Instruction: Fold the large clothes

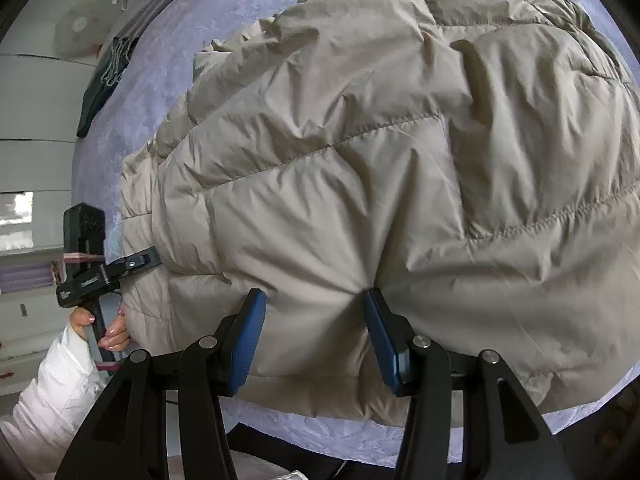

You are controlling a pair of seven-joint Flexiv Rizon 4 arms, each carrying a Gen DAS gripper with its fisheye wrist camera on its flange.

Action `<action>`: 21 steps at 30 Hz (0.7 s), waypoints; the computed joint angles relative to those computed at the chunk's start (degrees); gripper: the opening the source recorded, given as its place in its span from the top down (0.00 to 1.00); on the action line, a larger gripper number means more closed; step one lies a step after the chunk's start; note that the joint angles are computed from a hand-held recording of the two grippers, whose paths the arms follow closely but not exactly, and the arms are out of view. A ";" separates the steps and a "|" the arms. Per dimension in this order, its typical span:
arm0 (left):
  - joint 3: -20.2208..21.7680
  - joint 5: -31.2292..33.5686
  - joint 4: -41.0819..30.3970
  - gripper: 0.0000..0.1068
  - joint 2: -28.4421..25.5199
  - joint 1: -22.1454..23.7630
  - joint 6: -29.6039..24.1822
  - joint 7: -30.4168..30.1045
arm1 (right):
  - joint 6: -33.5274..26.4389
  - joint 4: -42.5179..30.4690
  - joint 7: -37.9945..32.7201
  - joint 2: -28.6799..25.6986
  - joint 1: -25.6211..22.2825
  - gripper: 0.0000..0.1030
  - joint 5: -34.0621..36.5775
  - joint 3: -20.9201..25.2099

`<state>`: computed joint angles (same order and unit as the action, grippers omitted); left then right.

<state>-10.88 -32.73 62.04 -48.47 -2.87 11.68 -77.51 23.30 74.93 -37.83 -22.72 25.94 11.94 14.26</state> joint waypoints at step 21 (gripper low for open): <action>-4.24 -5.97 -13.75 0.75 2.71 -4.55 -6.89 -7.95 | 15.59 5.79 -7.19 -2.74 -1.70 0.99 -6.77 -1.59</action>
<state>-15.12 -38.70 48.28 -45.76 -7.42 4.79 -85.46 38.89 80.72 -45.02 -25.46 24.24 5.18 12.68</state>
